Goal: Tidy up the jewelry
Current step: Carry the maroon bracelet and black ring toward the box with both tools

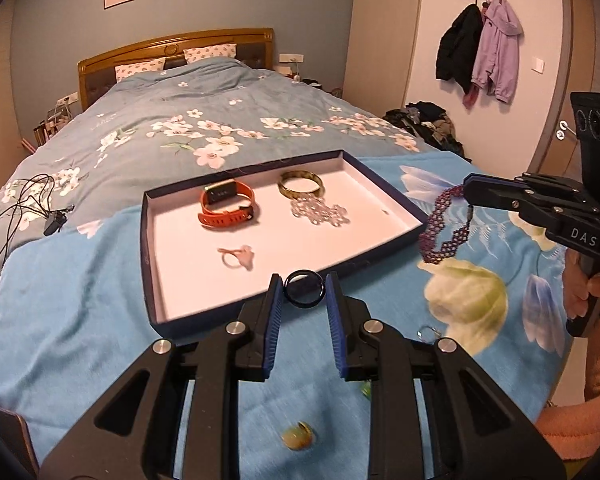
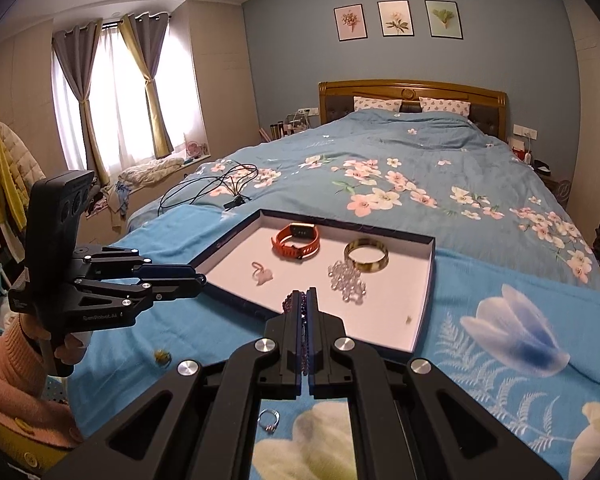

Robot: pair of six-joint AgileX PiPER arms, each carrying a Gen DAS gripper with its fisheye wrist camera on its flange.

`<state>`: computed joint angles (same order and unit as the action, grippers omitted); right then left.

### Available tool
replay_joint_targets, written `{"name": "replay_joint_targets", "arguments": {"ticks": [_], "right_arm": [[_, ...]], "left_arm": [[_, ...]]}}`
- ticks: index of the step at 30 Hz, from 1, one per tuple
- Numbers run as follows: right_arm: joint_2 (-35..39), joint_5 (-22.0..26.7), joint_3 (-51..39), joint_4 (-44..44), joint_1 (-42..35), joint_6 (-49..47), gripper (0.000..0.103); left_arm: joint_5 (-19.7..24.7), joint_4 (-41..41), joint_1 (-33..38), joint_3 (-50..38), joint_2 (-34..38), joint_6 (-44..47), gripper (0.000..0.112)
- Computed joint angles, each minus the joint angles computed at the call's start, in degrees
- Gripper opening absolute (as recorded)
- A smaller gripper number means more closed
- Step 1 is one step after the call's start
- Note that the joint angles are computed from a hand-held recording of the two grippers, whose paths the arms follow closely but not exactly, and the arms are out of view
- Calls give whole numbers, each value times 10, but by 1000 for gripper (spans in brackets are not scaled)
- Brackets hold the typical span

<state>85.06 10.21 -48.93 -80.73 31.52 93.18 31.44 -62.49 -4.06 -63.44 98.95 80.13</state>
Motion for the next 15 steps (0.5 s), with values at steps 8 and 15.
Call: {"name": "replay_joint_targets", "arguments": {"ticks": [8, 15], "right_arm": [[29, -24, -33, 19, -33, -17, 1], [70, -41, -79, 106, -59, -107, 1]], "left_arm": [[-36, 75, -23, -56, 49, -77, 22], [-41, 131, -33, -108, 91, -136, 22]]}}
